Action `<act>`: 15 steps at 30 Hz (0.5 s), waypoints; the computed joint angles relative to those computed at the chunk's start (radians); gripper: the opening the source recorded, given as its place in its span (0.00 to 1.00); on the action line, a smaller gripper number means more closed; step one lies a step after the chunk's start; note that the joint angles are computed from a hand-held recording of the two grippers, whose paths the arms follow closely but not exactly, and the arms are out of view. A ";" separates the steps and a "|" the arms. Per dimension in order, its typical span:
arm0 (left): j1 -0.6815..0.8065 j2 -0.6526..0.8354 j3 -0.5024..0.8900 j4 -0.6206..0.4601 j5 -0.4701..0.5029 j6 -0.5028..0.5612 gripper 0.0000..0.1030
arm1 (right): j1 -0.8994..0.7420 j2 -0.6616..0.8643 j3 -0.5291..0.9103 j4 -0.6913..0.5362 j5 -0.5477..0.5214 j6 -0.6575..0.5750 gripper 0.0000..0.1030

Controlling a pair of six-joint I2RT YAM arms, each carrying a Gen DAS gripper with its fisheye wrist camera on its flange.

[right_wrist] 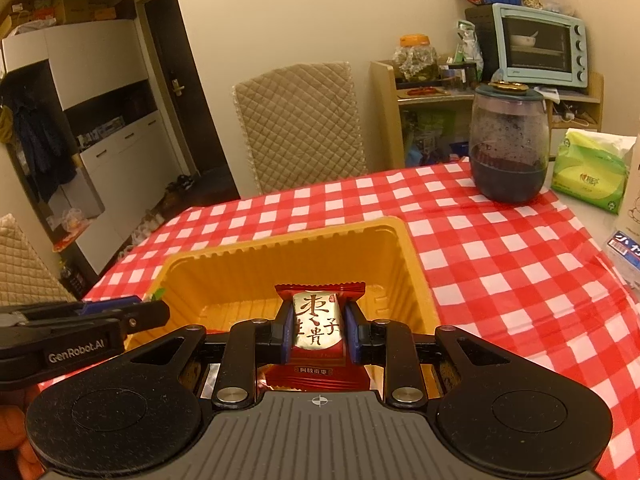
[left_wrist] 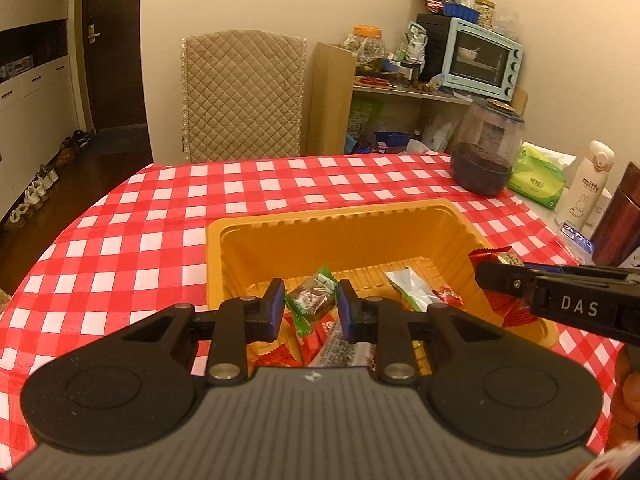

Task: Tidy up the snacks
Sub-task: 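Open the left gripper over the tray while the right gripper releases the red-gold packet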

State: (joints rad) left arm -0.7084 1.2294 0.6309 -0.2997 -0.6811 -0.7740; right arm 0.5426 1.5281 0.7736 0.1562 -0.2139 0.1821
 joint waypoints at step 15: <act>0.069 0.004 -0.033 0.100 0.066 0.048 0.32 | 0.015 0.088 0.059 0.013 0.002 0.014 0.26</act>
